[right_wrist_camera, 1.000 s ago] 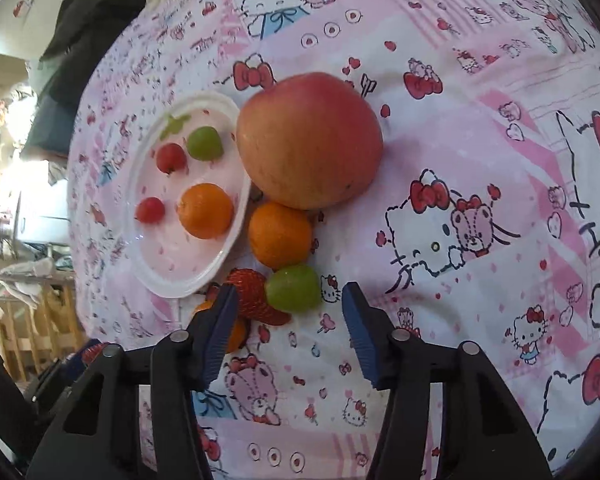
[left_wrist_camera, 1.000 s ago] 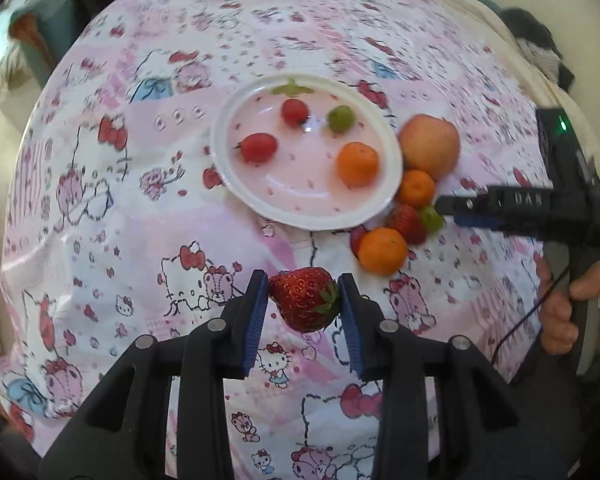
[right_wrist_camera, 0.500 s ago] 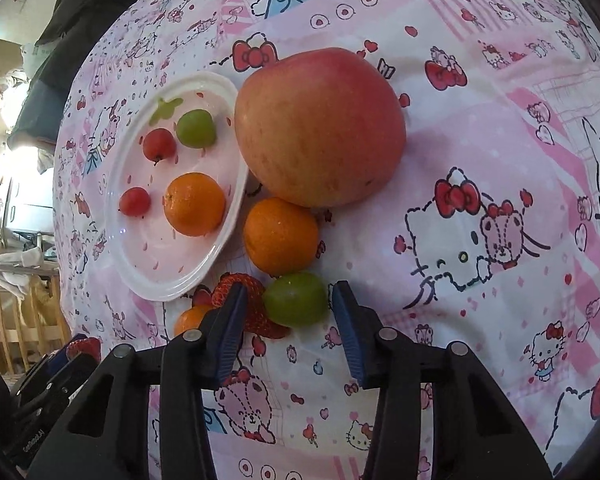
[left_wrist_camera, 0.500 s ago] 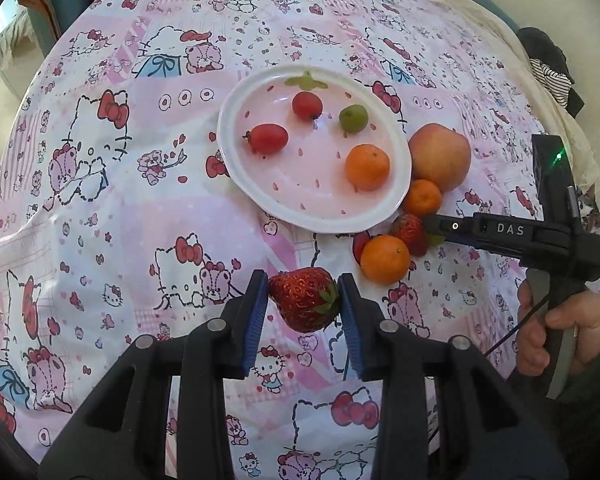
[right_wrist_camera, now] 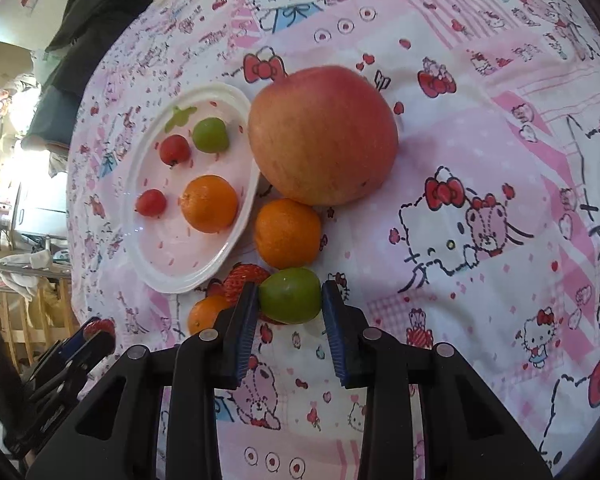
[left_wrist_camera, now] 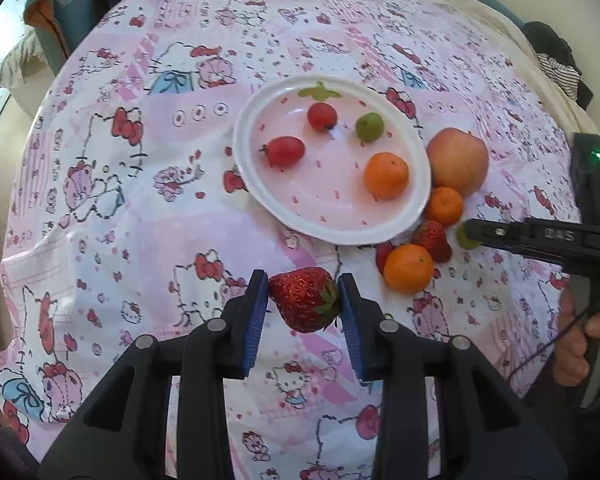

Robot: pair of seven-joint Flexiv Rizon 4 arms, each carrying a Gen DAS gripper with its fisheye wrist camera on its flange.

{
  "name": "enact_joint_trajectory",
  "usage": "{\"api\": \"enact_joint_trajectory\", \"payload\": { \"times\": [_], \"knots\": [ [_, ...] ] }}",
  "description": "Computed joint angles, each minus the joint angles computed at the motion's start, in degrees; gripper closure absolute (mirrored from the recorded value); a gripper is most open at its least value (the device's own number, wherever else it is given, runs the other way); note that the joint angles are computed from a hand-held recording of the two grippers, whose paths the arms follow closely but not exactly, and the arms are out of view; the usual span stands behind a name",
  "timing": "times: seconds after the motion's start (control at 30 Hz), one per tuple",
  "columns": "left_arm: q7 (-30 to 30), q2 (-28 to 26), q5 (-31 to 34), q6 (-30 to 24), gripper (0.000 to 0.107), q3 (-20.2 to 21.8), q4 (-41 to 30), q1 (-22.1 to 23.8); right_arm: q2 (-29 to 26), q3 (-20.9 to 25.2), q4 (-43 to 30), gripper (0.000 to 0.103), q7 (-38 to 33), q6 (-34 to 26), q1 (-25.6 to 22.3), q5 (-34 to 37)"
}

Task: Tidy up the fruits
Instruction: 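Lift the strawberry with the left gripper while the right gripper grasps the green lime, then carry strawberry and lime over the plate while the left gripper opens to drop the strawberry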

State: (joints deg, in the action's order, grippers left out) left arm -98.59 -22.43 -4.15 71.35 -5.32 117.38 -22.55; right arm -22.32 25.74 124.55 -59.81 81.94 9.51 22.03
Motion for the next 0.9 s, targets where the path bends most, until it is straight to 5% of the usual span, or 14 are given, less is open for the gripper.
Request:
{"api": "enact_joint_trajectory", "payload": {
  "times": [0.53,0.9],
  "knots": [
    [-4.1,0.4,5.0,2.8,0.075,3.3,-2.3,-0.7,4.4,6.7,0.7,0.069,-6.2,9.9,-3.9,1.6],
    [-1.2,-8.7,6.8,0.2,0.075,4.4,-16.9,0.1,0.0,-1.8,-6.6,0.069,-5.4,3.9,-0.2,-9.4]
  ]
}}
